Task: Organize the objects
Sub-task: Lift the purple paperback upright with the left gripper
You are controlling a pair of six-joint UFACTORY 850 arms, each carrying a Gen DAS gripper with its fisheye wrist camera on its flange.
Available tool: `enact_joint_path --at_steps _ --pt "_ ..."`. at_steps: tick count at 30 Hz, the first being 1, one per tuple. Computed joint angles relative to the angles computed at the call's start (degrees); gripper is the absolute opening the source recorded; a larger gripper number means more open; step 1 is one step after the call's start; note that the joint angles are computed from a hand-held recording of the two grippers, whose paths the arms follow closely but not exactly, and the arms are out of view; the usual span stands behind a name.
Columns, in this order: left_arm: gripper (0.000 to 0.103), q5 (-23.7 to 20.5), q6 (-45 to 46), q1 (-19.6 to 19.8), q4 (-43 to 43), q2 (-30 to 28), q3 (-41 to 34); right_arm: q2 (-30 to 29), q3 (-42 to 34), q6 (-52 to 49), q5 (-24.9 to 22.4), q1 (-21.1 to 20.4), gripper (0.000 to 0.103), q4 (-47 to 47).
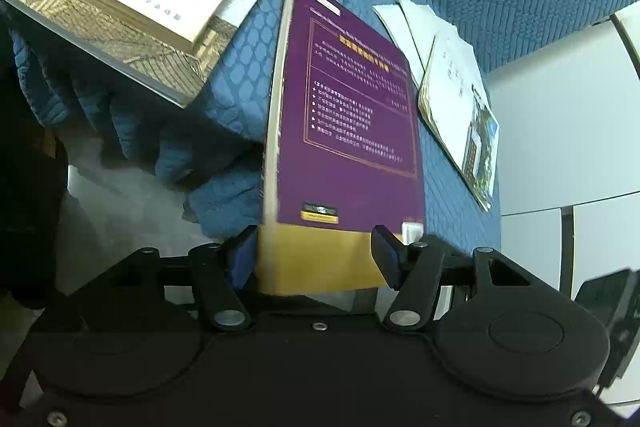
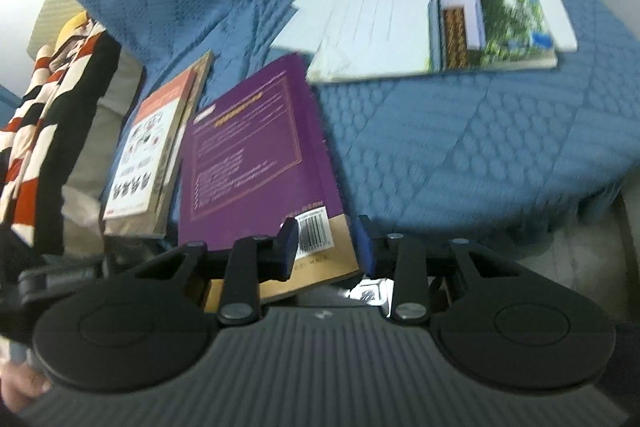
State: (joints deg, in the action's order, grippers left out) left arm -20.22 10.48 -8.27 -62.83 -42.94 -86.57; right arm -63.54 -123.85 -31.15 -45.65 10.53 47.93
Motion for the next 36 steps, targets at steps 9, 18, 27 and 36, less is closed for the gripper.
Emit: enact_joint_path --at_steps 9,18,27,36 --pt "0.060 0.3 2.1 1.5 -3.4 -0.1 0.9 0.0 2.2 4.9 -5.9 -1.3 0.038 5.4" --pt "0.061 -4.2 10.6 2.9 -15.4 -2.8 0.3 -4.8 -2.9 10.1 -9.9 -1.7 0.067 8.9" --pt "0.036 -9.7 21.3 4.3 -32.1 -3.2 2.8 -6.0 -2.7 9.8 -12.5 -2.1 0.046 15.4" --pt "0.026 -12.1 30.3 5.3 -40.4 1.2 6.8 -0.9 4.5 -0.1 -12.1 -3.0 0.029 24.8"
